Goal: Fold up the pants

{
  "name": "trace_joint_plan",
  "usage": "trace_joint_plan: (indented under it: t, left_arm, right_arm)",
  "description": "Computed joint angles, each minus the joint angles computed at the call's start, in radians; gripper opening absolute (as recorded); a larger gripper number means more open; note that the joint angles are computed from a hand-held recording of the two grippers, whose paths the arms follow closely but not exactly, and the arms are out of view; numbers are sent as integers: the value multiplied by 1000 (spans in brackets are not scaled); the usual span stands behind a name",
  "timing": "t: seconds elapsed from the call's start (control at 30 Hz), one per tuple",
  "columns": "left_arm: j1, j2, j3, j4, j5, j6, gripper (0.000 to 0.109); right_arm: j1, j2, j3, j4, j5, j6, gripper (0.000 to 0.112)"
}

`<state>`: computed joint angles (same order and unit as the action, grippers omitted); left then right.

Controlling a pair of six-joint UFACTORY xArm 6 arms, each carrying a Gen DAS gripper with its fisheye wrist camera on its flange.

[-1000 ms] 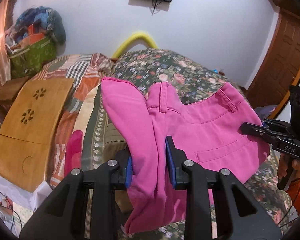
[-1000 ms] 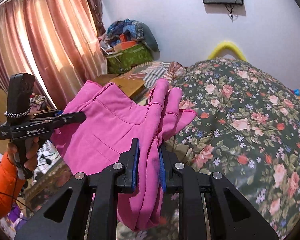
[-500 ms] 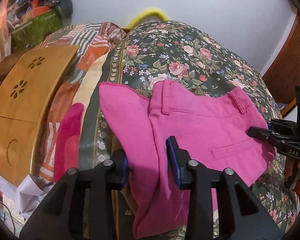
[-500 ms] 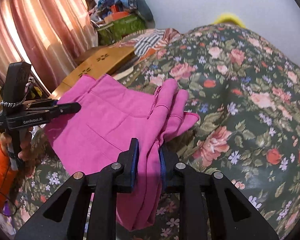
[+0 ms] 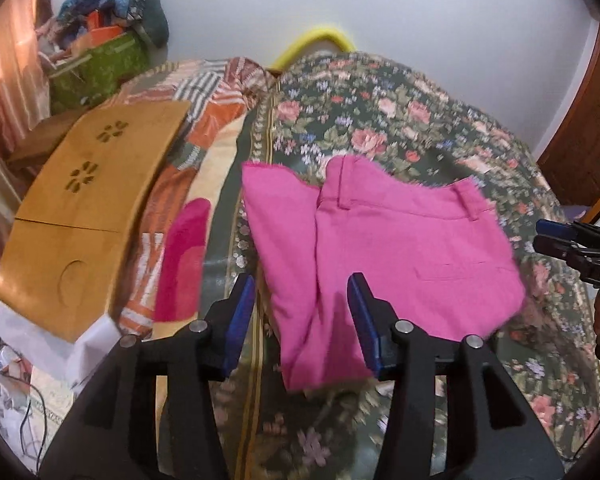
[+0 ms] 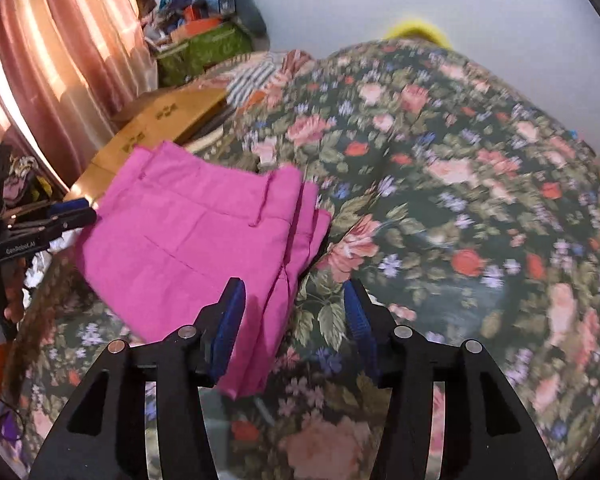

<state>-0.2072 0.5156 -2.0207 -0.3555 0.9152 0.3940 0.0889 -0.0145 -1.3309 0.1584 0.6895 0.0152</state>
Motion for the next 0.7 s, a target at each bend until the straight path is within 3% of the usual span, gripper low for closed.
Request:
trace_joint_plan:
  t: [0.37,0.47,0.7]
  left_arm:
    - [-9,-415,333,-168,-131,86,49]
    - [-30,-553,444,-193,-199,122,49]
    - [-73,-851,655,-251,-321,160,60]
  right_arm:
    - [95,-309,119,-210,-74,175,48]
    - [135,-393,148,-274,-99,243,48]
    - [253,-569,213,-507,-136,459,48]
